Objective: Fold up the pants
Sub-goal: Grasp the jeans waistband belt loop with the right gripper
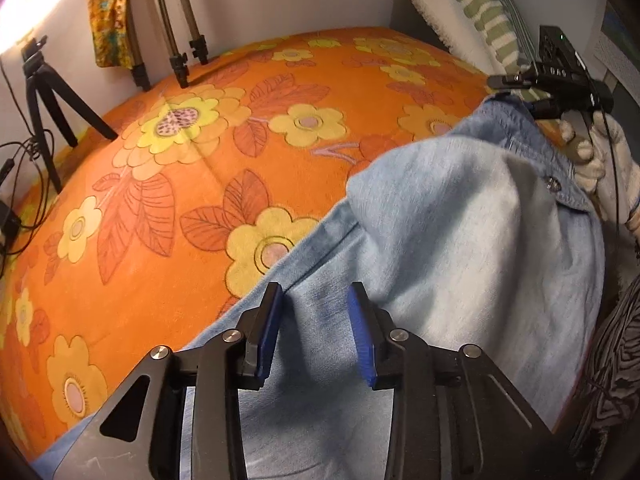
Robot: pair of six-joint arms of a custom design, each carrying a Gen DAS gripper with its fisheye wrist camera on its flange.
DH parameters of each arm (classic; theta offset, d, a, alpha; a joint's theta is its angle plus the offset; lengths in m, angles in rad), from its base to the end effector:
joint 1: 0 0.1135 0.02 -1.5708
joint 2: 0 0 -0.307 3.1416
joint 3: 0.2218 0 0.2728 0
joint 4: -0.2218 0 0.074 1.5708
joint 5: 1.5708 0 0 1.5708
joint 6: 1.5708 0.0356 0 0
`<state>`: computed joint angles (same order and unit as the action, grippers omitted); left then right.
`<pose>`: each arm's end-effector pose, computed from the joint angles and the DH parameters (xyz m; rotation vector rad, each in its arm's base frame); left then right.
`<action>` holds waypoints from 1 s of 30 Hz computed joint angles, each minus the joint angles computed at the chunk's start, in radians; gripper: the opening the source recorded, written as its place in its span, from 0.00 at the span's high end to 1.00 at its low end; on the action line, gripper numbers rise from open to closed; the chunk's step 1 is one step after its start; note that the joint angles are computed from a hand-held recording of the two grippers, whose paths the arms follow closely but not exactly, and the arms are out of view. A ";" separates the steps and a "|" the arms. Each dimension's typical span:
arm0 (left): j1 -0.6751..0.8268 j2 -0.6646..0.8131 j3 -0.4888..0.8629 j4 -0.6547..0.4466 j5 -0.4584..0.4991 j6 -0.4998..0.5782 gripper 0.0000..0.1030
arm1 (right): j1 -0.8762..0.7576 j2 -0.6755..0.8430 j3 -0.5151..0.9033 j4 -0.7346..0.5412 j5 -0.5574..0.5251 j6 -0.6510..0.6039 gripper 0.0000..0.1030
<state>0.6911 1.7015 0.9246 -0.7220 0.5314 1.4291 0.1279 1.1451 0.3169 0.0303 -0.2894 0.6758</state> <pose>0.2422 0.1769 0.1697 0.9730 2.4446 -0.2674 0.1900 0.0347 0.1602 0.5217 2.3920 0.7167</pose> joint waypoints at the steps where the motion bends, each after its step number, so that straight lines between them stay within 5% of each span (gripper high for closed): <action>1: -0.001 0.001 -0.005 0.012 -0.001 -0.002 0.68 | 0.001 0.002 0.000 0.000 -0.001 -0.002 0.24; 10: 0.012 0.008 -0.012 0.018 0.026 0.004 0.68 | 0.080 0.049 0.043 -0.052 0.074 -0.053 0.23; 12: 0.015 0.007 -0.016 0.022 0.033 0.003 0.70 | 0.084 0.049 0.037 -0.045 0.064 -0.054 0.33; 14: 0.023 0.002 -0.027 0.029 0.050 0.008 0.78 | 0.099 0.040 0.026 -0.027 0.067 -0.031 0.59; 15: 0.029 -0.007 -0.040 0.039 0.060 0.015 0.88 | 0.114 0.032 0.029 -0.039 0.094 -0.022 0.63; 17: 0.040 -0.041 -0.088 0.093 0.074 0.034 0.92 | 0.164 0.004 0.036 -0.068 0.162 -0.001 0.70; 26: 0.110 -0.097 -0.150 0.233 0.136 -0.021 1.00 | 0.346 -0.321 0.095 -0.369 0.500 0.164 0.76; 30: 0.093 -0.047 -0.104 0.240 0.106 -0.101 0.99 | 0.283 -0.391 0.101 -0.456 0.496 0.166 0.76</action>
